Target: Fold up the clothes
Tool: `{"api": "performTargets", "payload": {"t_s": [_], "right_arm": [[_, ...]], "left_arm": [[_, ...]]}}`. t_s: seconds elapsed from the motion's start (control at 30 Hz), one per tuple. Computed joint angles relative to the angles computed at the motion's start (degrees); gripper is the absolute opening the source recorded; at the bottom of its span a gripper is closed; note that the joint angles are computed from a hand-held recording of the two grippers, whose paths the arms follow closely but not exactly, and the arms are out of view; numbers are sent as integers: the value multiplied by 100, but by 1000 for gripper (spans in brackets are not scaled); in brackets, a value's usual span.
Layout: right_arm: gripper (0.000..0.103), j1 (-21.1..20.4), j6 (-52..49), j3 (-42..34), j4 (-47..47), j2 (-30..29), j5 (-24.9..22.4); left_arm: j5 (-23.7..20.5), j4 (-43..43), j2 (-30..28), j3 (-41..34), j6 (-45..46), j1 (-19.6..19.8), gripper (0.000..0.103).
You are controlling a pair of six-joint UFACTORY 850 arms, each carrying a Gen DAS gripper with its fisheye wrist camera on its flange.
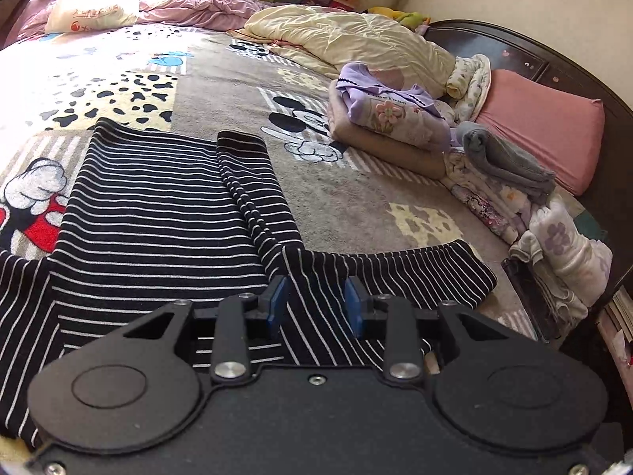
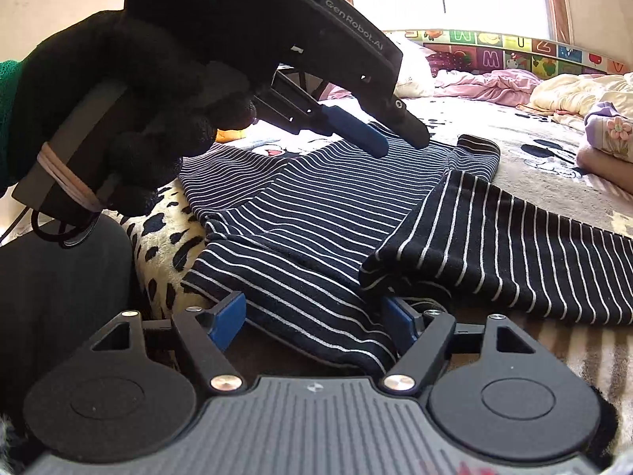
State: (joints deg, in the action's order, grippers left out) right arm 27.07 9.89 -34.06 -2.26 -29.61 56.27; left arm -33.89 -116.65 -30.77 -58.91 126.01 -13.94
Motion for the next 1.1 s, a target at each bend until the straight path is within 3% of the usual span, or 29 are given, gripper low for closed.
{"api": "performTargets", "payload": {"t_s": [0.13, 0.37, 0.43, 0.6, 0.67, 0.73, 0.8, 0.9, 0.97, 1.1], "right_arm": [[75, 53, -127, 26, 85, 8, 35], [76, -2, -57, 54, -27, -130, 334], [77, 1, -110, 61, -43, -148, 379], [77, -54, -69, 92, -177, -178, 501], [78, -54, -113, 98, -188, -189, 524], [78, -67, -132, 98, -217, -199, 544], [78, -81, -103, 79, -254, -220, 555], [78, -87, -51, 69, -268, -220, 556], [77, -78, -23, 72, -246, -214, 566], [77, -53, -1, 161, -154, -111, 641]], "left_arm": [[327, 965, -192, -438, 51, -495, 31], [1343, 2821, -860, -1370, 16, -1602, 31], [1494, 2901, -1046, -1578, 219, -1801, 43], [1635, 3157, -1461, -2048, 188, -2087, 44], [1715, 2980, -1519, -2088, 500, -2147, 38], [1707, 2658, -1518, -2068, 868, -2146, 17], [1608, 1751, -1392, -1930, 1512, -2035, 5], [1047, 782, -1089, -1715, 1362, -1572, 4], [331, 228, -757, -1414, 1009, -1052, 4], [-635, -578, -113, -711, 469, 18, 4]]}}
